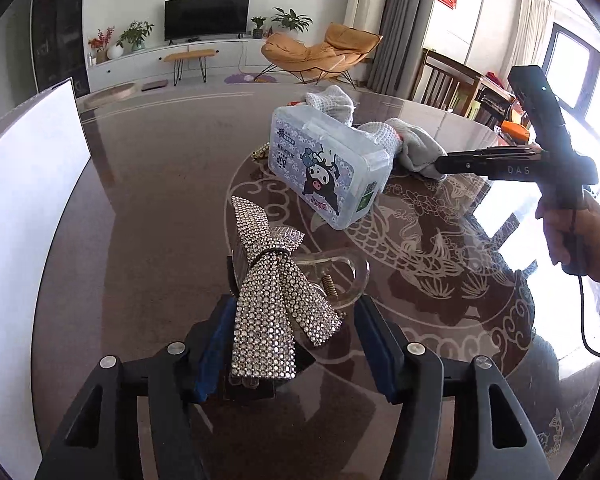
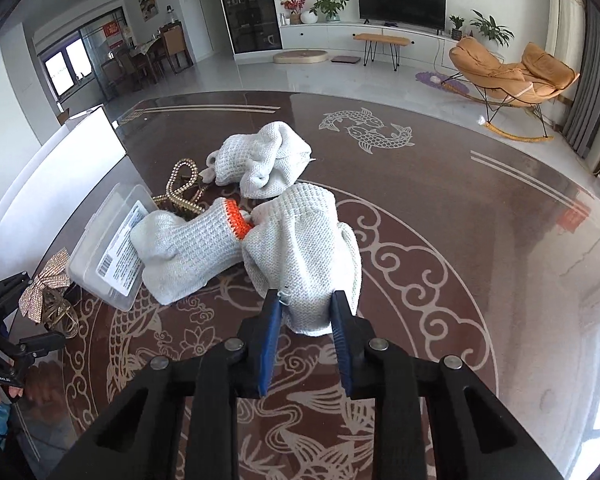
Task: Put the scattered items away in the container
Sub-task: 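Grasp the rhinestone bow clip with the left tool while the right tool grasps a white glove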
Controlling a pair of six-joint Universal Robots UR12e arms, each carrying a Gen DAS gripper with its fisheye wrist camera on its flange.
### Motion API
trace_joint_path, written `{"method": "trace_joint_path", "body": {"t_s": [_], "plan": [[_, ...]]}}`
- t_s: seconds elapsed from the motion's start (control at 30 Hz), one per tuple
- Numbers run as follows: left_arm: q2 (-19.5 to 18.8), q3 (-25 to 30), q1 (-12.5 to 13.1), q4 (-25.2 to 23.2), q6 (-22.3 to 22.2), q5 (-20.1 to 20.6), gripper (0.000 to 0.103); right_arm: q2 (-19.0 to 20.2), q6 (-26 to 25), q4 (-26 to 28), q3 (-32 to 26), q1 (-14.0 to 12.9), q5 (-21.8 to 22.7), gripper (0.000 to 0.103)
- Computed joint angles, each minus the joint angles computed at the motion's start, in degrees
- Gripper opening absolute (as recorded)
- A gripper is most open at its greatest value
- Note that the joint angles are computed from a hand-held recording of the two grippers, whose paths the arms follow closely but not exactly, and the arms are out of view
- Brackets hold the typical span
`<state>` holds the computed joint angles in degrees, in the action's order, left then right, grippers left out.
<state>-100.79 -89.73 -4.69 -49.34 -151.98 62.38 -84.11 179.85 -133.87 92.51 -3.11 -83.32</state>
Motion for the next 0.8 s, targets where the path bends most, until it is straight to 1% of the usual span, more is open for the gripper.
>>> {"method": "trace_joint_path", "body": {"t_s": [0.07, 0.17, 0.2, 0.23, 0.27, 0.3, 0.33, 0.37, 0.4, 0.5, 0.53, 0.57, 0.67, 0.73, 0.8], "plan": [[1.26, -1.44, 0.14, -0.22, 0.64, -0.78, 0.055, -2.63, -1.02, 0.42, 2.68, 0.53, 1.2, 0.018], [3.68, -4.11, 0.59, -0.72, 1.46, -1.5, 0.055, -8.11, 0.69, 1.33, 7.87, 1.36, 4.39, 0.017], [4.27, -4.8, 0.66, -0.52, 1.29, -1.28, 0.055, -9.95, 1.43, 1.71, 9.51, 1.87, 4.8, 0.017], [4.79, -5.5, 0.6, 0.39, 0.56, -0.49, 0.055, -11.58, 2.17, 1.6, 10.97, 2.66, 3.84, 0.017], [5.06, -5.92, 0.51, 1.29, -0.27, 0.35, 0.057, -13.09, 3.22, 1.23, 12.32, 3.47, 1.83, 0.019], [5.07, -5.98, 0.42, 2.11, -1.32, 1.13, 0.057, -14.09, 4.73, 0.92, 13.1, 4.14, -0.51, 0.025], [5.0, -5.96, 0.32, 3.02, -2.87, 2.09, 0.063, -14.71, 6.65, 0.72, 13.52, 4.51, -2.44, 0.033], [4.93, -5.9, 0.38, 3.85, -4.76, 2.61, 0.073, -14.93, 8.37, 0.28, 13.57, 4.32, -3.38, 0.059], [4.78, -5.65, 0.54, 4.48, -6.7, 2.42, 0.076, -14.87, 9.44, -0.15, 13.41, 3.8, -3.11, 0.069], [4.57, -5.2, 1.53, 5.33, -11.69, 0.34, 0.084, -12.84, 13.02, -0.02, 11.39, 2.39, -0.89, 0.069], [4.3, -4.81, 1.58, 5.4, -13.18, 0.3, 0.091, -11.96, 14.53, -0.45, 10.7, 2.2, -0.26, 0.069], [3.84, -4.23, 1.29, 5.79, -14.86, 1.0, 0.093, -10.93, 15.86, -0.81, 9.84, 2.46, -0.82, 0.069], [2.38, -2.44, 0.28, 6.28, -18.5, 2.95, 0.094, -7.63, 18.93, -1.57, 7.35, 4.13, -5.15, 0.069], [1.0, -0.74, -0.98, 4.77, -19.28, 5.35, 0.094, -5.76, 20.32, -1.98, 6.06, 4.81, -6.9, 0.069], [-0.08, 0.43, -1.9, 3.21, -19.53, 6.59, 0.097, -3.81, 19.84, -0.29, 4.3, 5.82, -10.22, 0.069]]}}
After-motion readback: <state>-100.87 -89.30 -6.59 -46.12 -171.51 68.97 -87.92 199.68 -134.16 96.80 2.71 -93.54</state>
